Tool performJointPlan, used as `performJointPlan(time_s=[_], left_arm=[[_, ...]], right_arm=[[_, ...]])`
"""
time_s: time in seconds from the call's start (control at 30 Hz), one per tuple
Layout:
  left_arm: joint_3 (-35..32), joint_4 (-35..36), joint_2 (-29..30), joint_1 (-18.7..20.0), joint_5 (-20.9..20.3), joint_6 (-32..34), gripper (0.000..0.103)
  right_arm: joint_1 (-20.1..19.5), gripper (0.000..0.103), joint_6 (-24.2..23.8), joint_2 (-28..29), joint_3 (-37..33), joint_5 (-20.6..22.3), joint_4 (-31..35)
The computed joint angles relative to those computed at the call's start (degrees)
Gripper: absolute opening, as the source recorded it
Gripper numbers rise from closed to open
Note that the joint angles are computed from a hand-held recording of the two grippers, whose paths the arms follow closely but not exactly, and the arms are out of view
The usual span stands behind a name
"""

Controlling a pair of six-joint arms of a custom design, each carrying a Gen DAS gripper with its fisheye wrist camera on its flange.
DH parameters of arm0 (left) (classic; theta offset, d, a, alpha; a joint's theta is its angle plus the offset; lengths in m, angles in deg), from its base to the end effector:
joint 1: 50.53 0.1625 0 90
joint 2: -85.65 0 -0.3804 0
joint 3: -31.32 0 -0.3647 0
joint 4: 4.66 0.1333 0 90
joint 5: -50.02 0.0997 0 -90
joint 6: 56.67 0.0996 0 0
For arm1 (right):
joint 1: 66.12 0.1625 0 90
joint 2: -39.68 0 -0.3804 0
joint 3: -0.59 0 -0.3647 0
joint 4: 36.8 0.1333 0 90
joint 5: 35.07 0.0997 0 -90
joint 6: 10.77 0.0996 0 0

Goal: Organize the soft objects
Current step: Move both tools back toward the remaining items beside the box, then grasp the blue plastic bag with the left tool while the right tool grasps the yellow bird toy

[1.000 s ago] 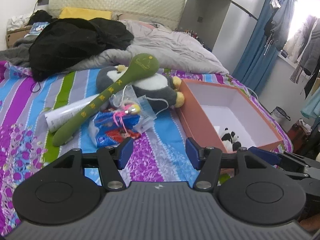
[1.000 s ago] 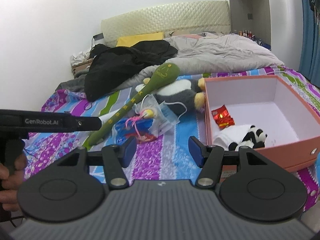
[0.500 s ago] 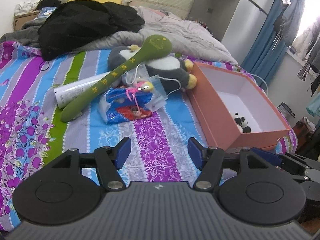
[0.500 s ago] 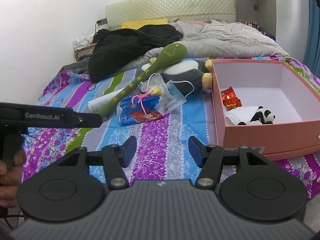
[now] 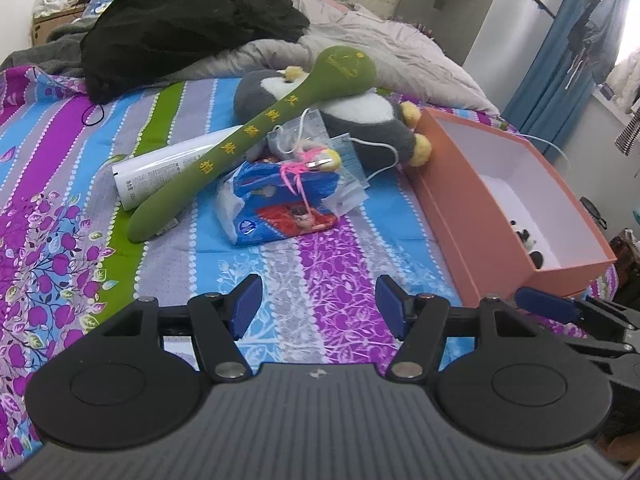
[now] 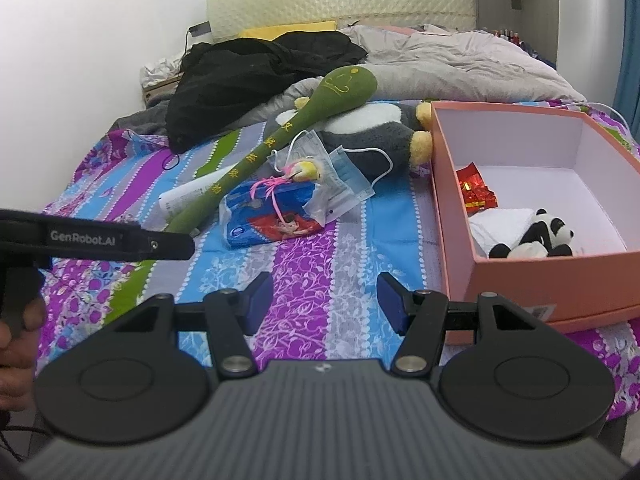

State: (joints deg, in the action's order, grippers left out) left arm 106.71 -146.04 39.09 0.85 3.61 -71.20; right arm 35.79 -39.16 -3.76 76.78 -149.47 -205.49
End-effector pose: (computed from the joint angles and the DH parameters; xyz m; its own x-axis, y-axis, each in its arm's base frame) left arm -0.2796 -0.6736 0.2345 -0.8522 0.0566 -0.5202 0.3746 0.7601 -0.5310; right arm 0.2382 -0.6830 0.2353 -0.7696 -0.2333 0.5944 -0.5791 0.6474 -0.4956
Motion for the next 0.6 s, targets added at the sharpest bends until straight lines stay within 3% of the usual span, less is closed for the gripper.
performJointPlan(time_s=[0.6], left_arm=[[-11.4,4.3,6.9,5.9,-0.5,2.1,0.068]], right_arm=[[-1.8,0.06,-0.2,10.4,-15.3,-0.6,8.0]])
